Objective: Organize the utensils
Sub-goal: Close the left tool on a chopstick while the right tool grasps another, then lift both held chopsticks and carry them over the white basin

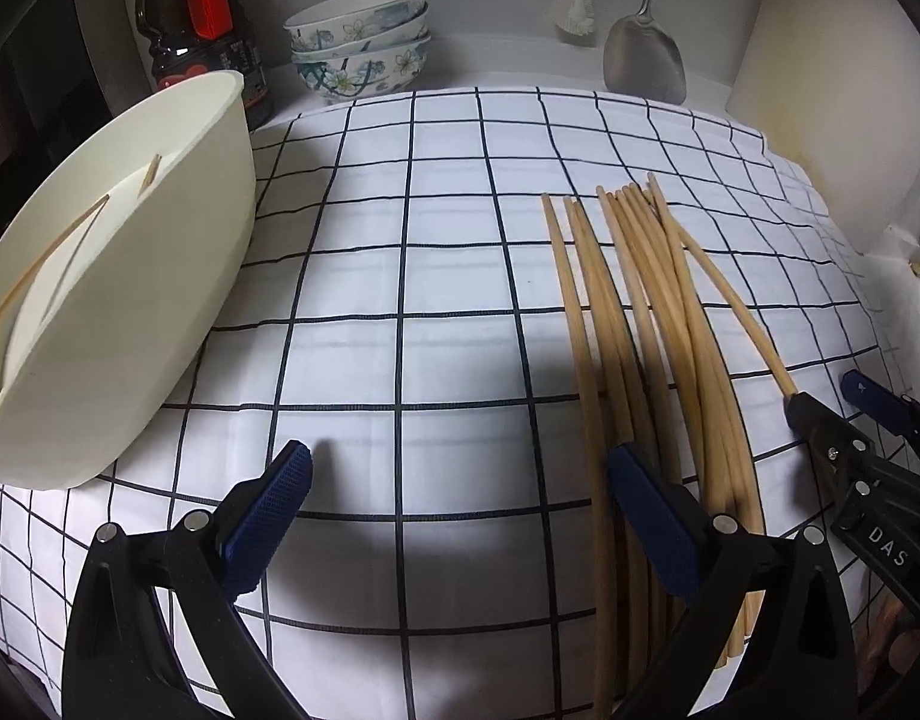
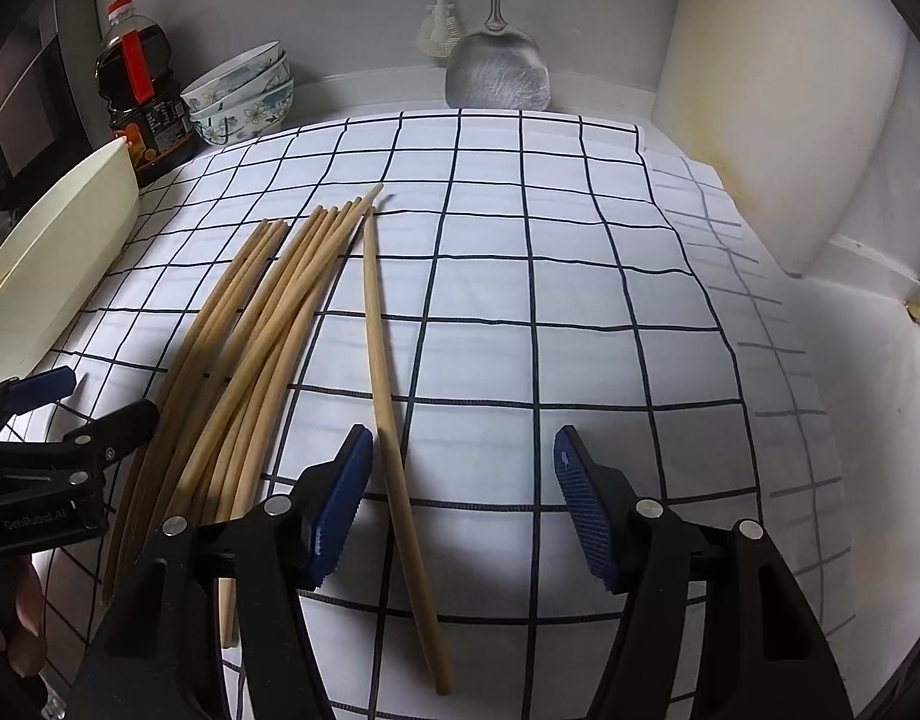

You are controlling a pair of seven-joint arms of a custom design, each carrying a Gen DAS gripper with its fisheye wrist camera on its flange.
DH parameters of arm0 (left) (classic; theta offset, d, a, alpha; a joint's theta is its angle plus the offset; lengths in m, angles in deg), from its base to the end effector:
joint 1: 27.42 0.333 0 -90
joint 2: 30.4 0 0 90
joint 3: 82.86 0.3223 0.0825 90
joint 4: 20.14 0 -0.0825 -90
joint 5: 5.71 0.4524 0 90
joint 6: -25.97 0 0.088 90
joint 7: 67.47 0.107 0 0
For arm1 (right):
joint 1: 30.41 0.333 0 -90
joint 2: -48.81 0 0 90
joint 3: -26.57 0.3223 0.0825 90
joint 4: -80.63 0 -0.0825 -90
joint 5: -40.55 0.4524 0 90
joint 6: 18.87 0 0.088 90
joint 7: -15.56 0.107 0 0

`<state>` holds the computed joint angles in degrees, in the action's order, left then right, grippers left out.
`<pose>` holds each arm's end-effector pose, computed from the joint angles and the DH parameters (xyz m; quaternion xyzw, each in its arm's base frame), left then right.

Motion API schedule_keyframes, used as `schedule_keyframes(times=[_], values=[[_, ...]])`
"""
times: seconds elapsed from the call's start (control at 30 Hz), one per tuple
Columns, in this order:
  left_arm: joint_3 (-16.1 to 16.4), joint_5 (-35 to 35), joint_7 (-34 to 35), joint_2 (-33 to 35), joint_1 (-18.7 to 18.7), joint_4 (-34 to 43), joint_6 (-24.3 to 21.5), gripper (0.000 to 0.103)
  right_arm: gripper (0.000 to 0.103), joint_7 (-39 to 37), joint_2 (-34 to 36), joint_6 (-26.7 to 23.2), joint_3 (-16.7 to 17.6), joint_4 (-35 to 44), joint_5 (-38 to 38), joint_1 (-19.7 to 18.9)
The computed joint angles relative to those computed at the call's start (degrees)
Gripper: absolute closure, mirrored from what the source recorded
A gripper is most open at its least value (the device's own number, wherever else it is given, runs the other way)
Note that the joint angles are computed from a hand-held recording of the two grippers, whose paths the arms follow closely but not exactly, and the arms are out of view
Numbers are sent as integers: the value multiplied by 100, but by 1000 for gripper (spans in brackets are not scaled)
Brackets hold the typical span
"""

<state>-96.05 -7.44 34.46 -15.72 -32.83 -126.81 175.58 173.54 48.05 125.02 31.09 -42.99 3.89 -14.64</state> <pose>0.6842 -0.2193 0.4109 -0.4987 0.8300 -0.2096 0.1360 0.5823 0.2205 0.4105 -0.5383 0.7923 -0.2317 0.1696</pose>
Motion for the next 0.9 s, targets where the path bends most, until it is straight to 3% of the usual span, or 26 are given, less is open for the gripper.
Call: schedule_keyframes(times=[0.27,0.33,0.37,0.53,0.6,0.73,0.9], values=[[79,362,-468,209,-135,253,18,6,42,-164,159,67,-60,151,3,15],[85,460,-566,243,-159,295,45,8,50,-274,232,84,-80,224,4,27],[63,454,-559,256,-148,309,58,13,52,-310,264,110,-93,252,-45,38],[-157,73,-96,205,-11,260,91,41,88,-913,405,343,-137,381,159,102],[-222,-79,132,149,16,200,100,54,96,-1020,434,341,-148,419,177,150],[-285,-361,531,72,21,154,-4,95,97,-1028,373,502,-194,326,362,160],[-223,-544,643,22,2,155,-176,96,97,-736,170,571,-187,112,482,101]])
